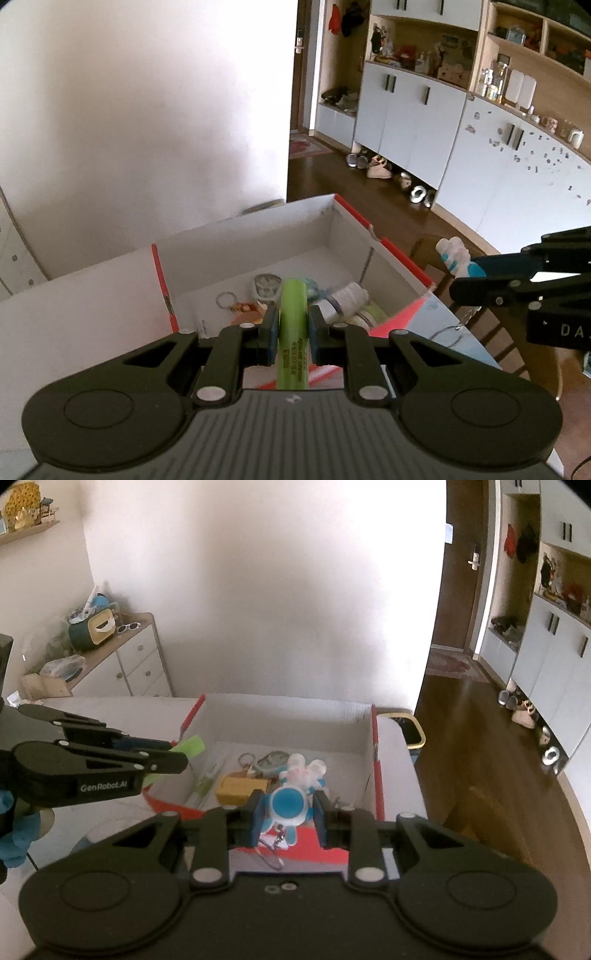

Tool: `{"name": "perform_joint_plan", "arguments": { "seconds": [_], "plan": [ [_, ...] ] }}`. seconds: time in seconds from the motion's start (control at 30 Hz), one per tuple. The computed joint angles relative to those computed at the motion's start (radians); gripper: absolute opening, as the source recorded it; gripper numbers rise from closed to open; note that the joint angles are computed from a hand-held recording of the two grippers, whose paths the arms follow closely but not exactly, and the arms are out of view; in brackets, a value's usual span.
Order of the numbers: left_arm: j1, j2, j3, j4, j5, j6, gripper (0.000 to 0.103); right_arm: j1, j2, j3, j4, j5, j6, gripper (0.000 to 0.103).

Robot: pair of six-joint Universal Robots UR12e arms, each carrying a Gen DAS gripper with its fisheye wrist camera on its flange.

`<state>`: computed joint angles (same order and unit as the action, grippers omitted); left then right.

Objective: Organize rigid objects
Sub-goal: 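Carry the green battery and keychain figure over the red box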

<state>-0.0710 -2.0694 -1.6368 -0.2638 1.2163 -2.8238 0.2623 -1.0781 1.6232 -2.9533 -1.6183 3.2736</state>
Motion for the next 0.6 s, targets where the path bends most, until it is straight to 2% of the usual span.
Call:
{"name": "perform_joint_plan", "arguments": {
  "seconds": [0.3,0.6],
  "plan": [
    [-0.025,-0.075,0.11,-0.042,0.08,-0.027,0.016,-0.027,0.064,-0.087,0.01,0.019,-0.041,0.027],
    [-0.048,-0.152,0.206,-0.092,0.147,-0.051,0.016,-0.04,0.144,-0.19,0.094,0.057,-0.071,0.027]
  ]
}}
